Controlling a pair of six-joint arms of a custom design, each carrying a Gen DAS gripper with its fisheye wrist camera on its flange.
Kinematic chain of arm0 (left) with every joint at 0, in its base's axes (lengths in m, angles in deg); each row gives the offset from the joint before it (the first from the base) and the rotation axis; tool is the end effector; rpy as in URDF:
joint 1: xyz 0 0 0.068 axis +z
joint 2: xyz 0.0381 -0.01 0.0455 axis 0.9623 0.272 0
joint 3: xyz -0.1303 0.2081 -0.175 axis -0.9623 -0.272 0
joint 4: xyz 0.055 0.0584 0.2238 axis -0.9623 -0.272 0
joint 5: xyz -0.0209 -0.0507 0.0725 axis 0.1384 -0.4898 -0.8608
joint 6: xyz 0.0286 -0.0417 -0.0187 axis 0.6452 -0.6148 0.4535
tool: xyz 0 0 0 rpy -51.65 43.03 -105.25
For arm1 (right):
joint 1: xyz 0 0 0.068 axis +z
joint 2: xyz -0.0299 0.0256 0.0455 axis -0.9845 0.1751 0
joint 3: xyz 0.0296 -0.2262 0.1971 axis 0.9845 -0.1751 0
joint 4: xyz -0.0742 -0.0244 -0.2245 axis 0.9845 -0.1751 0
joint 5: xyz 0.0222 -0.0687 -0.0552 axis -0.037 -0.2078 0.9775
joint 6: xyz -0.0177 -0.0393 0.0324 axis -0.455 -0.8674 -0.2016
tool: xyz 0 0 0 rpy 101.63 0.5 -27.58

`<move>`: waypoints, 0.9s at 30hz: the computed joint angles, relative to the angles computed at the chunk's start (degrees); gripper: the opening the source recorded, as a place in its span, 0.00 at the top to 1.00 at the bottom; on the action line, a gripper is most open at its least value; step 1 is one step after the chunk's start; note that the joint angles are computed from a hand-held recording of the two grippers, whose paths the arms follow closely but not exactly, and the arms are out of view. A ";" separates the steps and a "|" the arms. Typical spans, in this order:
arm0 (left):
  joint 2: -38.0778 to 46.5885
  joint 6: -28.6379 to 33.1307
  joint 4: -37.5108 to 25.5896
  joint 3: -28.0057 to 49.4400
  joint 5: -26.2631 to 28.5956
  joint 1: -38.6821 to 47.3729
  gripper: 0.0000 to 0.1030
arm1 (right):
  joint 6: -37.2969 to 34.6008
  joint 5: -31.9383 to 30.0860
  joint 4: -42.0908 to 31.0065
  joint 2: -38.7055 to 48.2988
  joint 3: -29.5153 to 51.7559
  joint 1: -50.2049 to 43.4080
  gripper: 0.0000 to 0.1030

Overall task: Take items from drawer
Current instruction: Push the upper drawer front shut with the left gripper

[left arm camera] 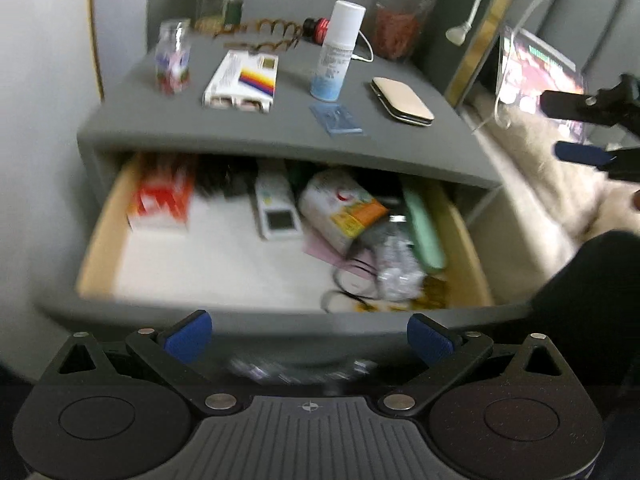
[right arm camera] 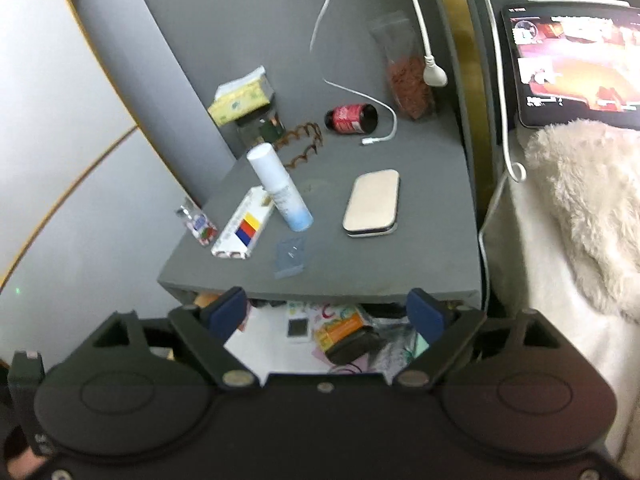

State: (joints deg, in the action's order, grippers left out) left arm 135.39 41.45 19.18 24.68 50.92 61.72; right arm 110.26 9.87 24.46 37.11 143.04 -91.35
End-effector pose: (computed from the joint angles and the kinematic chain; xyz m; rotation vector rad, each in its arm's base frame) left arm 0.3294 -0.0877 0.2699 0.7803 2.4583 -0.5228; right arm 0.2736 -0.0506 0.3615 0.5998 2.1477 0.2572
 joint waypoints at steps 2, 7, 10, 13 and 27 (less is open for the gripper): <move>-1.60 -2.02 2.07 -4.24 -3.72 -1.40 0.00 | -0.92 4.10 1.36 0.03 -0.54 2.04 0.16; -1.41 -3.87 6.79 -11.47 -11.95 -5.58 0.11 | -3.08 9.16 5.55 -1.50 -3.28 4.95 0.16; -0.62 -4.10 7.60 -11.67 -12.41 -6.86 0.23 | -3.09 8.46 6.20 -1.65 -3.72 4.44 0.16; -0.14 -3.58 9.29 -11.84 -13.45 -7.77 0.31 | -1.44 5.94 9.43 -3.25 -6.12 2.41 0.16; 2.17 -4.46 17.83 -12.09 -18.46 -10.89 0.53 | 1.94 -1.19 13.88 -5.71 -9.42 -2.35 0.16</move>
